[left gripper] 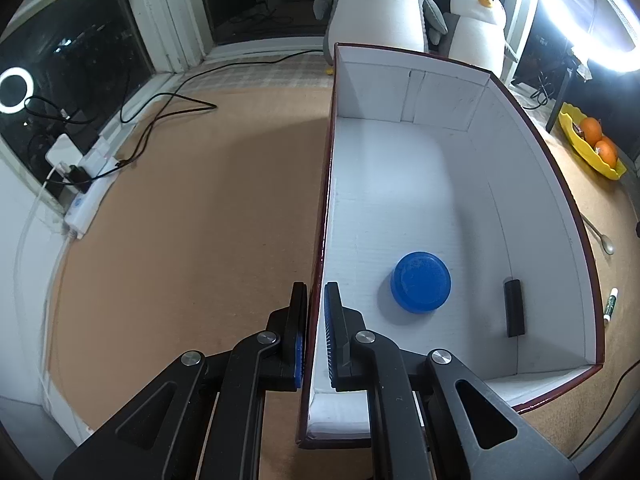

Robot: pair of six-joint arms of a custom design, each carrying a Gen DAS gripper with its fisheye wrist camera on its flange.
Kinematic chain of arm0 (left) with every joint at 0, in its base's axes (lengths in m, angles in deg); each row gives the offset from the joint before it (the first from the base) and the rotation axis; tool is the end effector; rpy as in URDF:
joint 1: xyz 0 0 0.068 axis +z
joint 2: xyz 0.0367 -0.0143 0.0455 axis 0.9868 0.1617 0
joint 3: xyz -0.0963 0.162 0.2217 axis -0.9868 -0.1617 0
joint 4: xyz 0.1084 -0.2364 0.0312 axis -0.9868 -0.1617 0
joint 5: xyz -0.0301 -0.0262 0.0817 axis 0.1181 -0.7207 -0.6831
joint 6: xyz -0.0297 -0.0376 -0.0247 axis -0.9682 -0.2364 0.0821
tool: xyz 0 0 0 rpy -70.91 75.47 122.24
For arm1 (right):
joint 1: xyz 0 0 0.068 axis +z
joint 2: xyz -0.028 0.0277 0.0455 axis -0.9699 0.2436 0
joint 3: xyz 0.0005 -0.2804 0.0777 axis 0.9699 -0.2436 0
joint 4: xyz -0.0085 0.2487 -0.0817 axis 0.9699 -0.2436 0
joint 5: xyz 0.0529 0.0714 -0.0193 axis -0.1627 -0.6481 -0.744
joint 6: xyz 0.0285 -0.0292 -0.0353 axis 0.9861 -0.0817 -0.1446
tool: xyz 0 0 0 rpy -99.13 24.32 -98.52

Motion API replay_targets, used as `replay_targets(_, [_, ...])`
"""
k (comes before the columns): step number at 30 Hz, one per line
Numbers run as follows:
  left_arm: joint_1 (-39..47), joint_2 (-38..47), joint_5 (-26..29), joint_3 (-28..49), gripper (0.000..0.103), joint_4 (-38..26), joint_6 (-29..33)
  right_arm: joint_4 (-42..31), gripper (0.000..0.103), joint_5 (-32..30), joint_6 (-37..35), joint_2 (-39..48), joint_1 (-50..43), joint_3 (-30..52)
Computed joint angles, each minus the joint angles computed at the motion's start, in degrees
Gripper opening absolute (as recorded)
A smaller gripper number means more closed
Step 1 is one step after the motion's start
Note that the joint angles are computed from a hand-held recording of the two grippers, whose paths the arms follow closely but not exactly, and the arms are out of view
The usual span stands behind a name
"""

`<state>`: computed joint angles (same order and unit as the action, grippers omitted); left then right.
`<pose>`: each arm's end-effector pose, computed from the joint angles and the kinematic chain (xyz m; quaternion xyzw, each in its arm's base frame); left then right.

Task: Organize rigid objects
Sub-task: 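Move the right gripper to the blue phone stand and grasp it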

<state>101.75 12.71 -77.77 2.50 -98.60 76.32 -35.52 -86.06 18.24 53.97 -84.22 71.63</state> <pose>0.1895 0.0690 0.2581 -0.0320 0.9684 0.0303 0.2455 0.2289 -0.0281 0.2794 0.0007 0.9630 0.0393 0.2668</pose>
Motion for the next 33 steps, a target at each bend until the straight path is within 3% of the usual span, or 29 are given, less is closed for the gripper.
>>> replay_targets(10, [-1.5, 0.2, -2.7, 0.0, 0.007, 0.1, -1.9, 4.1, 0.056, -1.0, -4.2, 7.3, -2.5, 1.5])
replay_targets(33, [-3.8, 1.2, -7.1, 0.8, 0.007, -2.0, -4.3, 8.9, 0.056, 2.3, -11.8, 30.7, 7.4, 13.4])
